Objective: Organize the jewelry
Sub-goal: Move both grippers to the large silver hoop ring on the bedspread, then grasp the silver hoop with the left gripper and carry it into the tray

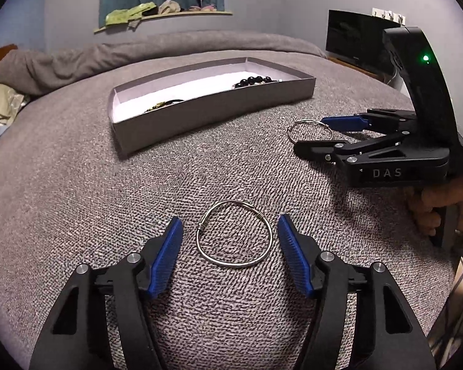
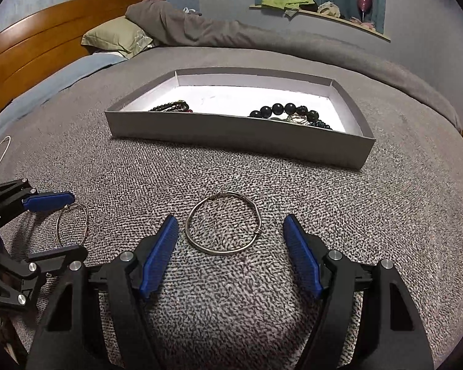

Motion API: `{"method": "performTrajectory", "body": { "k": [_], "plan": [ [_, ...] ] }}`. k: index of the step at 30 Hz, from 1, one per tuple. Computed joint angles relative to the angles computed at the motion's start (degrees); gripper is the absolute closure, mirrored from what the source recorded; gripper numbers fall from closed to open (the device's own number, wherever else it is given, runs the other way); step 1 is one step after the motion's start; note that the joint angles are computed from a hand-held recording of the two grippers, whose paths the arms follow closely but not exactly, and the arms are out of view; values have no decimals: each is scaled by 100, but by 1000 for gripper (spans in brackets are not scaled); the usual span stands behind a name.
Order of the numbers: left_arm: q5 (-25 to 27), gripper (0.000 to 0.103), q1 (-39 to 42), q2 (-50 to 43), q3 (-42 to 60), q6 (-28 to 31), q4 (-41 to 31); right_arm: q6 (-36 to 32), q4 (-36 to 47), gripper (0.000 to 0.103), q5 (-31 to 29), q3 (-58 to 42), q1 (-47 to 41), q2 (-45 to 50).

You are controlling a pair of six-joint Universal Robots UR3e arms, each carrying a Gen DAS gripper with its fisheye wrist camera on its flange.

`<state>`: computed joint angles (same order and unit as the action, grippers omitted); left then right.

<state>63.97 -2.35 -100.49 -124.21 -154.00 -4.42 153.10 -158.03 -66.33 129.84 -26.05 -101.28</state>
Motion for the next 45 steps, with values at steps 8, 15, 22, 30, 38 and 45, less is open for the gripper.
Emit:
{"method": "performTrajectory", "body": {
  "k": [8, 15, 22, 30, 38, 45],
  "plan": [
    [-183, 54, 118, 80, -65, 24, -103, 68, 113, 57, 346, 81, -343, -106],
    [-360, 55, 265, 175, -203, -8, -42, 89, 59, 57, 399, 157, -409, -173],
    [-740, 55, 510, 256, -199, -156, -218, 207, -38, 58, 636, 326, -685, -363],
    [-689, 55, 290, 83, 301, -392, -303, 140, 283, 58, 1313, 439, -1240, -681],
    [-591, 55, 120, -151, 857, -589, -371, 64, 451, 58, 1452, 360, -1307, -777],
    [-537, 55, 71, -401, 1285, -683, -454, 39, 431, 58, 1415, 156, -1259, -660]
  ]
}}
